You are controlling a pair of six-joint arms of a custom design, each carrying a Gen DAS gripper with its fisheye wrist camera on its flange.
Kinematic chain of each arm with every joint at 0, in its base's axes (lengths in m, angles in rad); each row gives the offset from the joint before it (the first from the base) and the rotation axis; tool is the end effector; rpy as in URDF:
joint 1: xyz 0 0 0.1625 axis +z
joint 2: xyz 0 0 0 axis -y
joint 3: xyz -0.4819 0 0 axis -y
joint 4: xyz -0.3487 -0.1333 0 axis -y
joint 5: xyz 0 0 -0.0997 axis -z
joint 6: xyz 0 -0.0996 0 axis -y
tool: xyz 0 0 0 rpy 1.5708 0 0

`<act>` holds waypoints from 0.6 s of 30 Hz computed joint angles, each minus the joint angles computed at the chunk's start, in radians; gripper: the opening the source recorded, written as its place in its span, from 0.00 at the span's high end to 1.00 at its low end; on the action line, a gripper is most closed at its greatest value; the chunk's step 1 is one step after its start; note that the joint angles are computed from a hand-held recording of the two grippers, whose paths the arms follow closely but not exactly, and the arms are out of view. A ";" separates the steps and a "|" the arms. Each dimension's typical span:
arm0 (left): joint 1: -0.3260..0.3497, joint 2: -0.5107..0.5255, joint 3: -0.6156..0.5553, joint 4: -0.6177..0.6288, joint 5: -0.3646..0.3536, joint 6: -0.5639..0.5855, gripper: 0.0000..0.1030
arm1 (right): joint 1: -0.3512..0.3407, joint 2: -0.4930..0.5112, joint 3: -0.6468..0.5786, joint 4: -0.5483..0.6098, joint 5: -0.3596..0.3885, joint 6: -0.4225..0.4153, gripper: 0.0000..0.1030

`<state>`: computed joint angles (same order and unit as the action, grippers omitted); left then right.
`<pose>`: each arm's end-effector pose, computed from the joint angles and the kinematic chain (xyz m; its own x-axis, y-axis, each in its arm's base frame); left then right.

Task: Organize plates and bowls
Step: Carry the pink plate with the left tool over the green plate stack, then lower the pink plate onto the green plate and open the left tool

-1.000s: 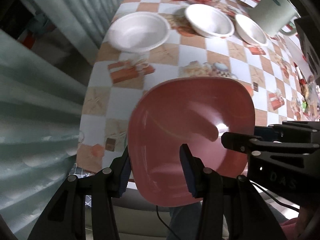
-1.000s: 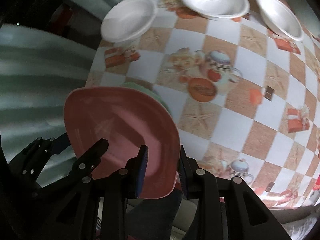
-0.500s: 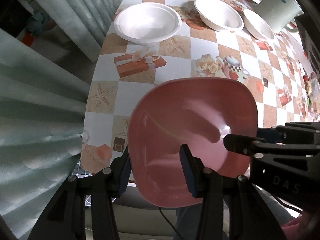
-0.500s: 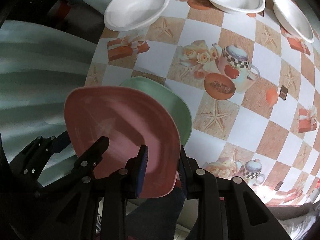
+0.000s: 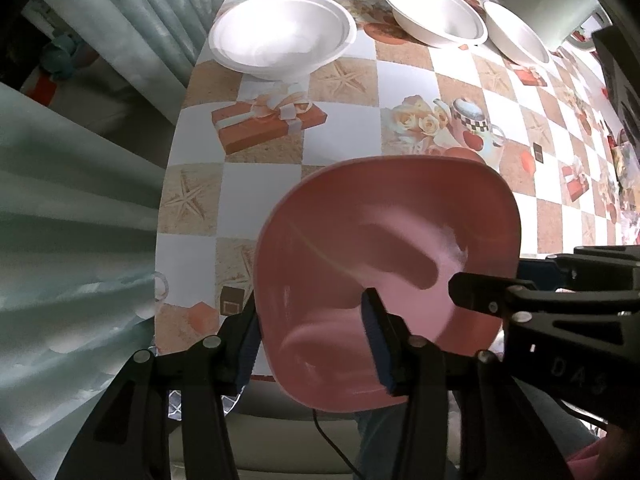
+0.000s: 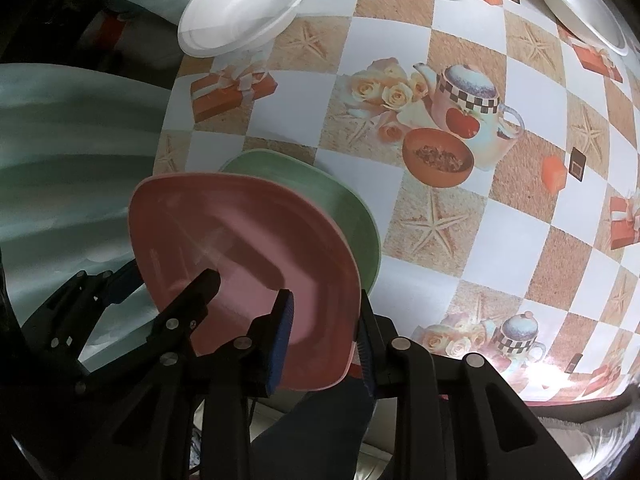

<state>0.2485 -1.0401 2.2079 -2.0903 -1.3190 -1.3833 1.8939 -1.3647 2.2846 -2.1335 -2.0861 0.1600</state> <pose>-0.3507 -0.2521 0.1203 -0.7763 -0.0107 -0.6303 0.0533 0.9952 -0.0826 0.1983 -0.3270 0.2407 -0.8080 -0.2925 0.5115 -0.1709 0.9471 0.2716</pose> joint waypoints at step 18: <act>-0.016 -0.020 -0.052 0.036 0.061 -0.029 0.00 | 0.067 -0.092 -0.039 -0.001 -0.119 -0.034 0.00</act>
<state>0.2329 -1.0596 2.1556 -2.0543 -1.2576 -1.4123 1.9607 -1.4569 2.2455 -2.1344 -2.2054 0.1265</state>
